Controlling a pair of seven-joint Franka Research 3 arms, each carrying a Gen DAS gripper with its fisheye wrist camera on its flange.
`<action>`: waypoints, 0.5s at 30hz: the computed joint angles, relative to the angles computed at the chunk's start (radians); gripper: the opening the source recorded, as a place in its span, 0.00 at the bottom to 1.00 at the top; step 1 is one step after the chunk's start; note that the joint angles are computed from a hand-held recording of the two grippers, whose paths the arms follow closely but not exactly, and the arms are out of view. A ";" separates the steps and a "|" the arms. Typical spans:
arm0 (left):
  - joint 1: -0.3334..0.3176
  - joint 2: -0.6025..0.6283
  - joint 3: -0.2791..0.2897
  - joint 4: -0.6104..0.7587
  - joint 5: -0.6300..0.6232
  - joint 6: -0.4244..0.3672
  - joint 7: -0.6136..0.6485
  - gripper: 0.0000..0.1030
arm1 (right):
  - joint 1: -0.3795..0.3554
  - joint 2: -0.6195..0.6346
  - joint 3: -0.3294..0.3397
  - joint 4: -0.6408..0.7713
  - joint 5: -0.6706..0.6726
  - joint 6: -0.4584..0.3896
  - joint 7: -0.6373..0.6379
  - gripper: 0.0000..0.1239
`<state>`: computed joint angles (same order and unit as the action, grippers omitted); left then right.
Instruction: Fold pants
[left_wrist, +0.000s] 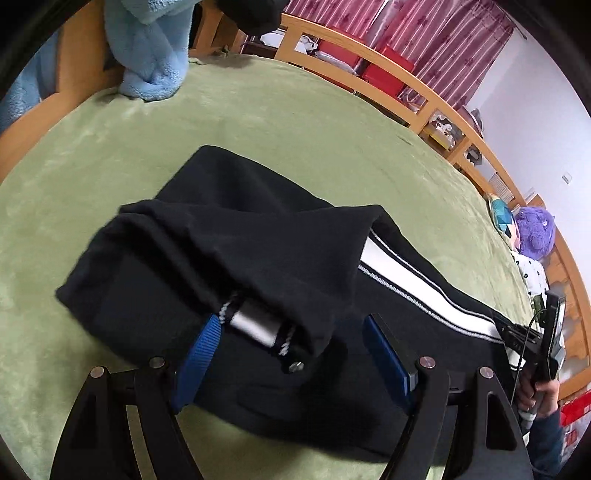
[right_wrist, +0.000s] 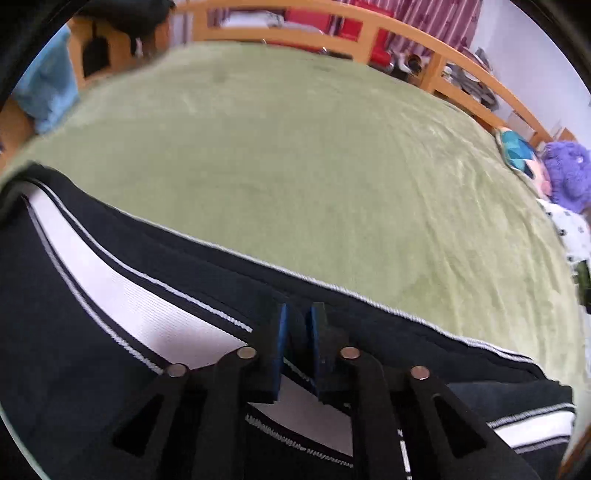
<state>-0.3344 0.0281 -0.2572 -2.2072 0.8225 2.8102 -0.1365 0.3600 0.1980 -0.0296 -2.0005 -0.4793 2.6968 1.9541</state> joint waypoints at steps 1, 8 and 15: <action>0.000 0.007 0.003 0.006 0.033 0.009 -0.034 0.76 | 0.009 -0.016 -0.009 -0.014 -0.025 0.001 0.037 0.15; -0.002 0.011 0.022 0.039 0.285 0.005 -0.264 0.25 | -0.007 -0.175 0.026 -0.117 -0.240 -0.007 0.313 0.39; 0.036 -0.008 0.038 0.102 0.419 0.021 -0.283 0.08 | -0.076 -0.269 0.111 -0.183 -0.252 -0.053 0.398 0.43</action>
